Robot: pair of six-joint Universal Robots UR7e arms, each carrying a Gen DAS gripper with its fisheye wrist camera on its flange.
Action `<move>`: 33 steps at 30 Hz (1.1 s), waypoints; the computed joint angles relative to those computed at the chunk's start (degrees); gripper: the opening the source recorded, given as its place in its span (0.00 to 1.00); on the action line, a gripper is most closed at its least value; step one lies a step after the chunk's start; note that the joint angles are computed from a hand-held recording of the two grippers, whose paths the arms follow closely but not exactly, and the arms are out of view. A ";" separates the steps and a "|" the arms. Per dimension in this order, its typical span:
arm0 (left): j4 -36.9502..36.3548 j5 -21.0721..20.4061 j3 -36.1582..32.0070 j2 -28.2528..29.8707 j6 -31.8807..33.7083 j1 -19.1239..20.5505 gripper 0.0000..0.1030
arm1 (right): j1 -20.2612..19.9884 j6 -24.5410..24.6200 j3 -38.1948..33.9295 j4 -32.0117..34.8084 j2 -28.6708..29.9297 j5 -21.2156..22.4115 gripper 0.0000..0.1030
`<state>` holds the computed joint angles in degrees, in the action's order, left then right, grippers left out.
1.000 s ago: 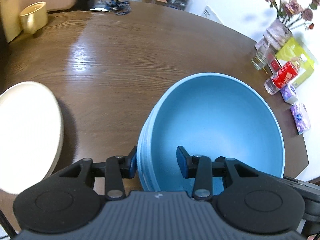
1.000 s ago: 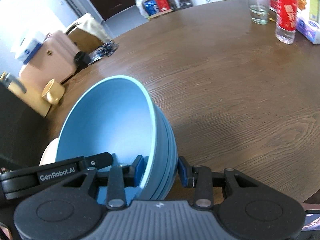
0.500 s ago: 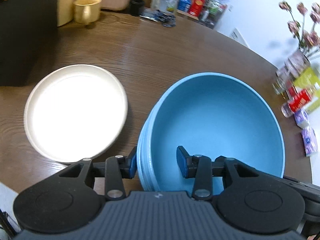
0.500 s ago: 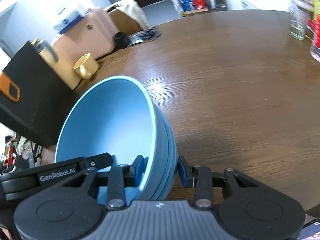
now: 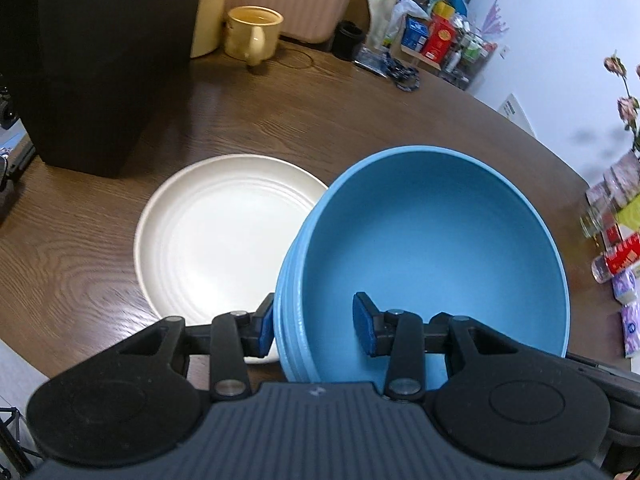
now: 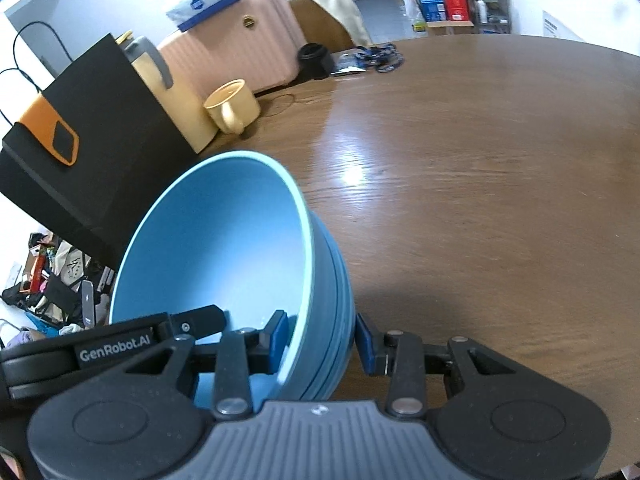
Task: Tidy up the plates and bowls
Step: 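Lift and carry the bowl stack with both tools toward the cream plate, then lower the bowl stack onto the cream plate with both tools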
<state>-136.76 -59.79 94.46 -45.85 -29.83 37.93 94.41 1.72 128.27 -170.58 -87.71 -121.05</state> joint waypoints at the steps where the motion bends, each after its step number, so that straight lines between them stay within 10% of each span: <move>1: 0.12 0.10 -0.26 -0.04 0.36 0.46 0.39 | 0.10 0.07 -0.56 0.08 0.64 0.06 0.35; 33: 6.21 -0.28 -12.41 5.58 10.23 10.69 0.39 | 0.16 4.01 -12.40 -0.72 17.17 -0.38 0.33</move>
<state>-130.55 -60.07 82.05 -40.28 -19.60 48.62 94.57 5.73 115.87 -171.30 -70.54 -121.43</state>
